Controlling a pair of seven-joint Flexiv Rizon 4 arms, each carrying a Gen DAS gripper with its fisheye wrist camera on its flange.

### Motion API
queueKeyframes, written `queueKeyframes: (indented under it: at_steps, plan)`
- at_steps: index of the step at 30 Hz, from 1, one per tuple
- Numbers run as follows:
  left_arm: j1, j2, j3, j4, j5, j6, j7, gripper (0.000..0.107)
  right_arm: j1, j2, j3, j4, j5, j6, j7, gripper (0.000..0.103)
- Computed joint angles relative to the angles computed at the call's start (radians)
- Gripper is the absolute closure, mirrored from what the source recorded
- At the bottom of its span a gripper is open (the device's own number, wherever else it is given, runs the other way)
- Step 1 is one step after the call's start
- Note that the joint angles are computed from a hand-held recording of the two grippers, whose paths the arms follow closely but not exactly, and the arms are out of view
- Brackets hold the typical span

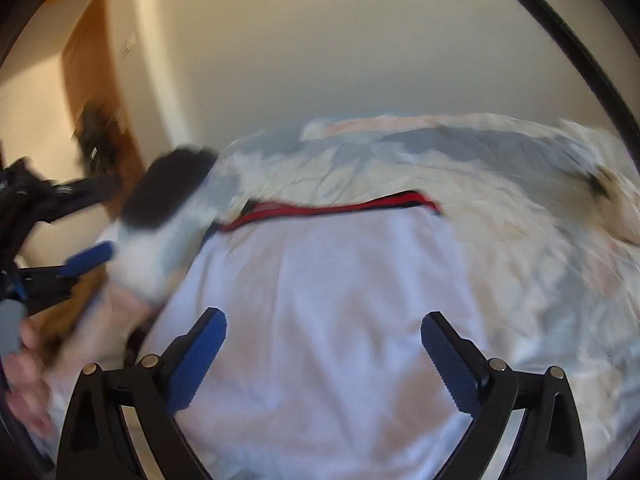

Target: Fold clothes

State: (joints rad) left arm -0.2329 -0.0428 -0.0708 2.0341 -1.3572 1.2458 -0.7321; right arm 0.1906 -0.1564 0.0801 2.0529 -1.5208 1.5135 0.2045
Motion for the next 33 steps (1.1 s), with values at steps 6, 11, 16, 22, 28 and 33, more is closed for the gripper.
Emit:
queueKeyframes:
  at_steps: [6, 11, 16, 22, 28, 33]
  plan:
    - [0.052, -0.138, 0.011, -0.018, 0.409, 0.012, -0.23, 0.031, 0.054, -0.07, 0.044, 0.043, 0.416, -0.103, -0.347, 0.006]
    - [0.111, -0.172, 0.022, -0.043, 0.604, -0.022, -0.391, 0.031, 0.083, -0.059, -0.044, 0.079, 0.429, -0.07, -0.297, 0.006]
    - [0.149, -0.116, -0.007, -0.032, 0.606, -0.007, -0.445, 0.031, 0.108, -0.013, -0.043, 0.059, 0.468, -0.157, -0.327, 0.008]
    - [0.147, -0.108, 0.036, 0.0, 0.564, 0.261, -0.641, 0.03, 0.099, -0.152, 0.014, -0.189, 0.692, -0.048, -0.578, 0.003]
    - [0.223, -0.142, 0.058, -0.045, 0.683, 0.076, -0.823, 0.03, 0.122, -0.386, 0.157, -0.513, 0.97, -0.273, -0.852, 0.029]
    - [0.232, -0.148, 0.019, -0.07, 0.699, -0.05, -0.728, 0.03, 0.274, -0.438, -0.009, -0.587, 0.847, -0.394, -0.898, 0.023]
